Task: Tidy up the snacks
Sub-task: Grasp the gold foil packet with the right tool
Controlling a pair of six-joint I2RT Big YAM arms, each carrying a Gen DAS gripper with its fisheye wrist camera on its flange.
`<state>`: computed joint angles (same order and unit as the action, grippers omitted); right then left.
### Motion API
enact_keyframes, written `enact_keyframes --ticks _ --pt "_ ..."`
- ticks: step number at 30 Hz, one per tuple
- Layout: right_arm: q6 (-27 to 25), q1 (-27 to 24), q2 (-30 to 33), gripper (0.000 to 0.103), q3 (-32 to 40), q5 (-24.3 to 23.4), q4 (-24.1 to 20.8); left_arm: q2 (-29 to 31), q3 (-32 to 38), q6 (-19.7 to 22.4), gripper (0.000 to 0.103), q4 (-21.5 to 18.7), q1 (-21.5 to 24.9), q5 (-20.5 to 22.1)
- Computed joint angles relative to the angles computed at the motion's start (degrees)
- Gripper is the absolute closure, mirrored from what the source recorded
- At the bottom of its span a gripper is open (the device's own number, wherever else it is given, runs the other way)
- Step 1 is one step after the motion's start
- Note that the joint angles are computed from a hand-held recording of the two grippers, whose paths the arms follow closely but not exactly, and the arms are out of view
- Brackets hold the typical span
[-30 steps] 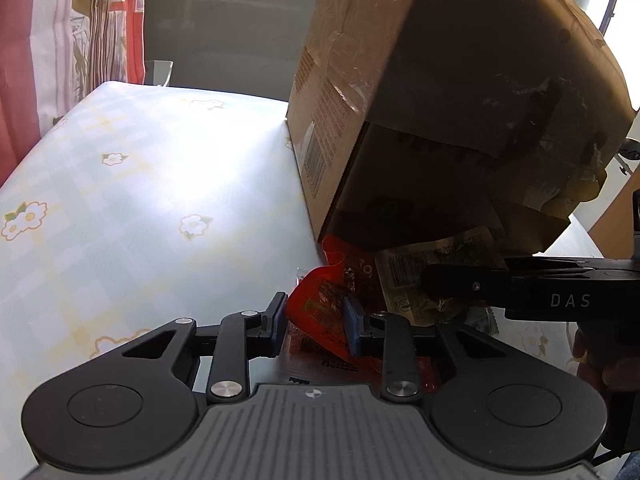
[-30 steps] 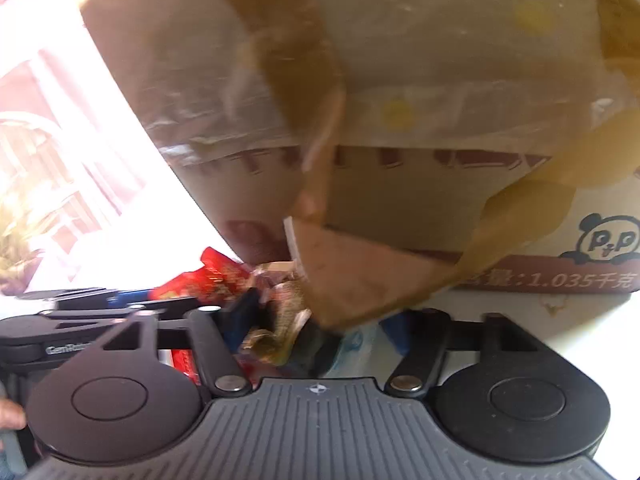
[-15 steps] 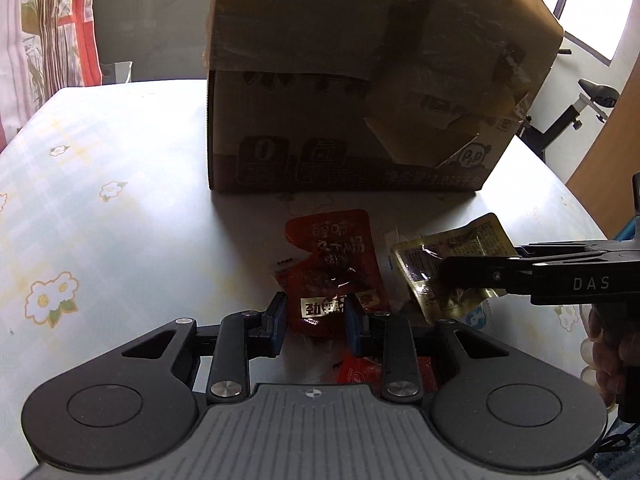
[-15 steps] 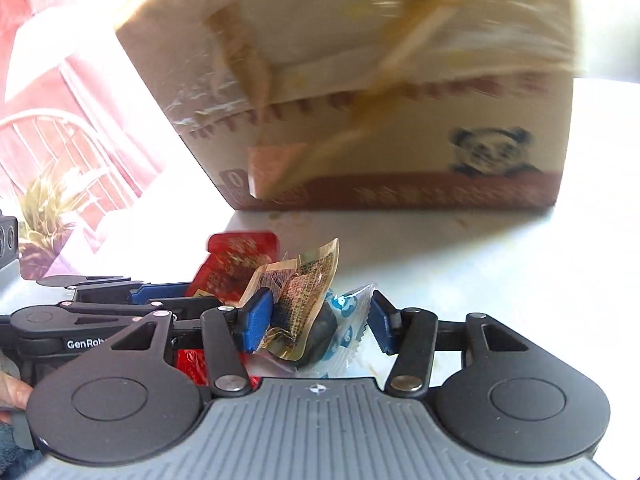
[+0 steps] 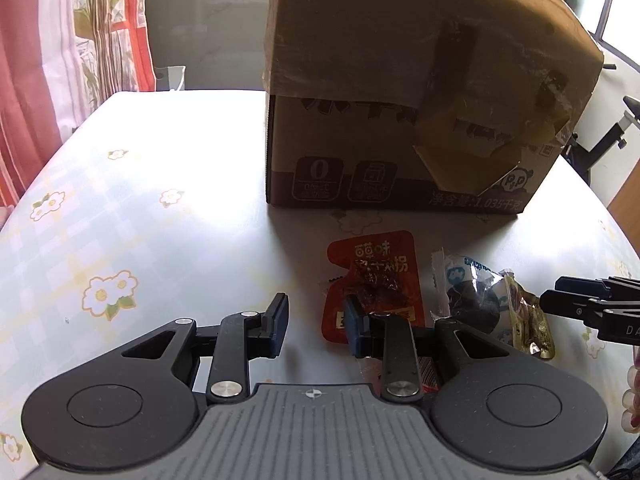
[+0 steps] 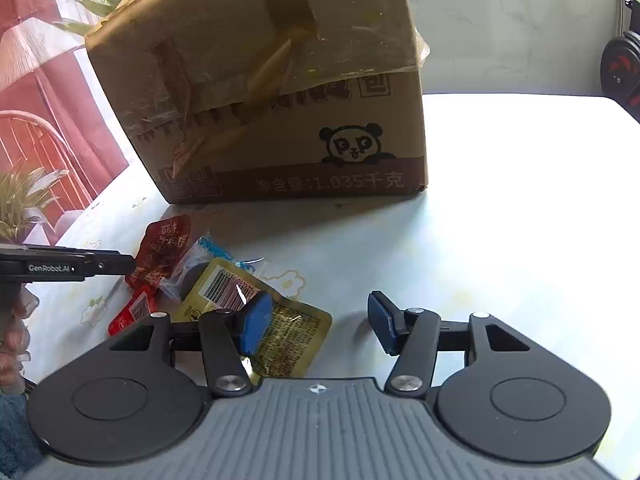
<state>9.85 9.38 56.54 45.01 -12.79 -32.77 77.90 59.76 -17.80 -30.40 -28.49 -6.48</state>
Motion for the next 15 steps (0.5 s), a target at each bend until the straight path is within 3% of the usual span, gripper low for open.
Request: enact_keyframes --ticks 3,8,11,15 --pt "-6.0 -1.8 -2.2 0.045 -0.6 -3.2 -0.2 -2.1 -0.7 -2.0 0.071 -0.6 -0.8 0.4" --pt "-21.9 -0.4 -2.8 0.023 0.0 -7.0 -3.1 -3.8 -2.0 -4.1 0.071 -1.0 -3.4 1.3" --pt "-30.6 1.3 -1.3 0.022 0.5 -5.9 -3.9 -4.0 -2.5 -5.6 0.071 -1.2 -4.8 1.8" --pt "-36.6 1.4 2.0 0.022 1.7 -7.2 -3.9 -3.9 -3.0 -6.4 0.071 -1.9 -5.9 2.7"
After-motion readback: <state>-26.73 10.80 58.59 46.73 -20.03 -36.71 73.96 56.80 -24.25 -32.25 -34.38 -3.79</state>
